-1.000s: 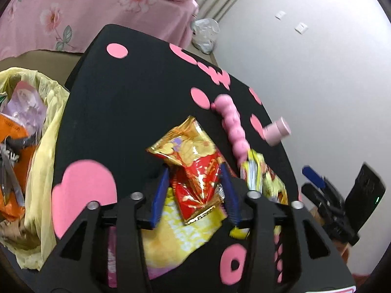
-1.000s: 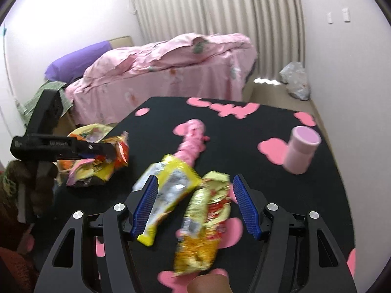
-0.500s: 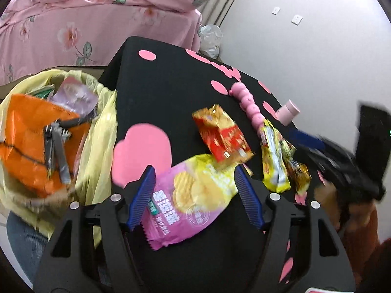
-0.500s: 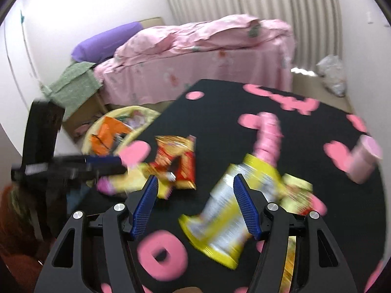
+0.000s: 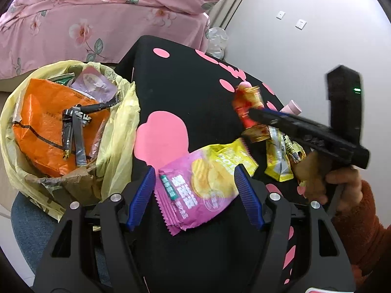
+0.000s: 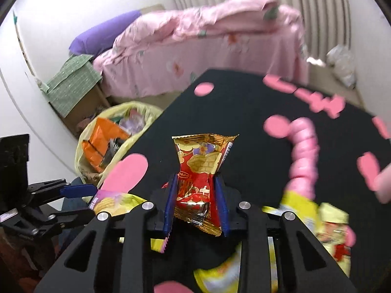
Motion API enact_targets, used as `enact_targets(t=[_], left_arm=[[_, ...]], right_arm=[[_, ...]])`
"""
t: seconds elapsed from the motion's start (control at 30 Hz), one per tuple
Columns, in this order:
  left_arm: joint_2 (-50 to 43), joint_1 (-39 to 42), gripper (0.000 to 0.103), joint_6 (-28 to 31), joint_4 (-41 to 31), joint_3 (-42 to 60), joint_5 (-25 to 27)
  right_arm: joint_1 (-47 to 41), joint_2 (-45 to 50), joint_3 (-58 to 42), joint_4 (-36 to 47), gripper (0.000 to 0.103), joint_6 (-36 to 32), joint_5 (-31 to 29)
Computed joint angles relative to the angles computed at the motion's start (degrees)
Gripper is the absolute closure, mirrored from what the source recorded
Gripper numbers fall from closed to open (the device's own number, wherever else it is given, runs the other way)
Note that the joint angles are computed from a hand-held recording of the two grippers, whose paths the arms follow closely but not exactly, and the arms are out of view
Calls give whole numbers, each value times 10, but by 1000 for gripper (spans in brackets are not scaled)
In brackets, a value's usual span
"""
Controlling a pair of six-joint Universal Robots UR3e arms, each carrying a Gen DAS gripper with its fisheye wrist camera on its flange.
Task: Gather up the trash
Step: 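Grasp the red-gold candy wrapper with the right gripper while the left gripper reaches the pink chips bag, then grasp the pink-yellow potato chips bag with the left gripper while the right gripper holds the candy wrapper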
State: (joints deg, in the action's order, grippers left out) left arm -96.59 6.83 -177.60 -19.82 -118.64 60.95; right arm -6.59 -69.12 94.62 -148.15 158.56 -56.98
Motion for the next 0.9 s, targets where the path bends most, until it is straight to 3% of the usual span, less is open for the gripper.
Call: enact_targets(t=[0.3,0.37,0.5,0.57,0.73,0.87,0.9], left_arm=[[-10,-52,40,-5,-19,25,35],[-11,-57,40,6,-52,36,15],[14,-50,40,96,-166,50,-84],[32,-57,39,108,-161,45,-91],[-14,-102,37,52,-54,70,7],[-94,-156,36,52,-61,143,125],[-100,-159,36,58,-60,147,134]], right_arm=[[-116,-158,163,-53,75,-31,19],[-146,-188,201,-64,75,-32,26],[-195,-230,252,-63,75,-40,49],[-208,-244,272,-68,75,-45,52],[-229,-264,313,-105,75,-47,55],[-251,-281,327,-93,75,-59,74],[-256,-287,333,-96,75,-63,73]])
